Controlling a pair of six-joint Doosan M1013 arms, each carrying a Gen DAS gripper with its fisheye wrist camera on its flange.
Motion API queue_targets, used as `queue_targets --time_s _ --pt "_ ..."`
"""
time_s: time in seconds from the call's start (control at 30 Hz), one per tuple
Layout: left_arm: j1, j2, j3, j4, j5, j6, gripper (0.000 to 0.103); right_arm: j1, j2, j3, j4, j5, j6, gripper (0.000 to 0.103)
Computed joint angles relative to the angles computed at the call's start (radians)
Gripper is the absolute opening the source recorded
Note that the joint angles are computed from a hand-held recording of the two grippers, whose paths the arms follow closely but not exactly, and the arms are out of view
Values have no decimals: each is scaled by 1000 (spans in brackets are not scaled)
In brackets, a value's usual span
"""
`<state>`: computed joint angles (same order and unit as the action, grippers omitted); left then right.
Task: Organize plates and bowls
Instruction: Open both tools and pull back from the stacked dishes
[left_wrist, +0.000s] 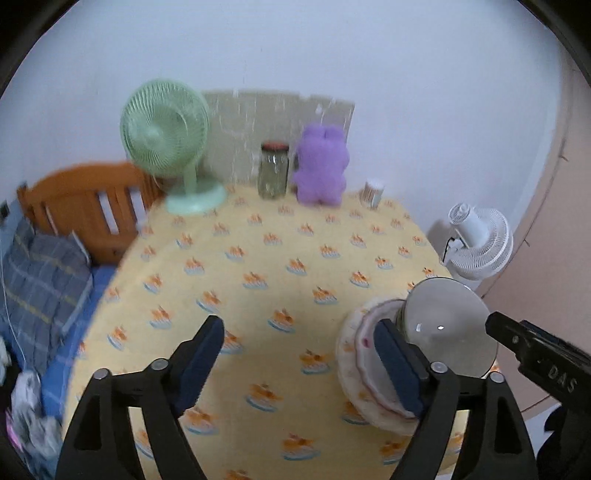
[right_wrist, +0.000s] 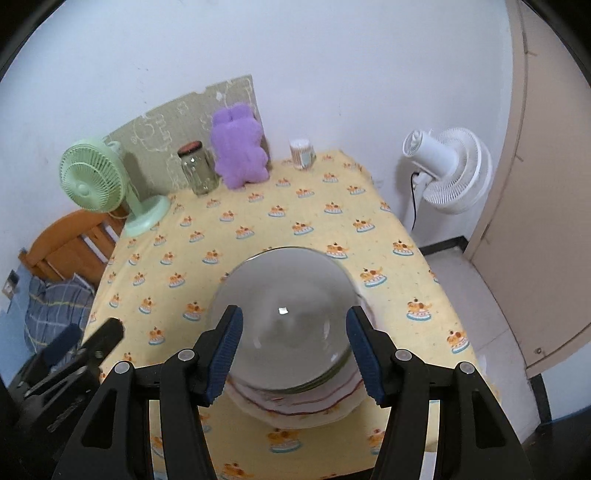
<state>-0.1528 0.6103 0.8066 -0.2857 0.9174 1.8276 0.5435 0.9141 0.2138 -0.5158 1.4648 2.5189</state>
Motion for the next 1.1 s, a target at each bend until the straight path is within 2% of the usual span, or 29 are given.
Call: queue_targets --time_s 0.1,0.27,0.43,0.53,0.63,0.7,0.8,1.1 --pt "13 -31 62 35 -72 63 93 24 55 -101 -30 44 10 62" --pt "41 -76 156 58 -163 58 98 62 82 -126 -94 36 22 66" --pt "61 -121 267 -8 -277 129 101 94 -6 97 -180 -96 86 69" --pt "66 -141 310 -21 -296 145 101 105 -52 205 -197 -165 113 71" --pt "69 -161 345 -27 -307 137 101 115 -81 273 -196 -201 139 72" --pt "69 -176 369 -44 -331 144 103 122 -100 312 -203 -220 160 73" --pt "67 -198 406 -60 -367 162 103 134 -114 343 -241 -231 167 81" --pt "70 -218 436 -104 -392 173 103 146 -140 388 -274 -273 168 83"
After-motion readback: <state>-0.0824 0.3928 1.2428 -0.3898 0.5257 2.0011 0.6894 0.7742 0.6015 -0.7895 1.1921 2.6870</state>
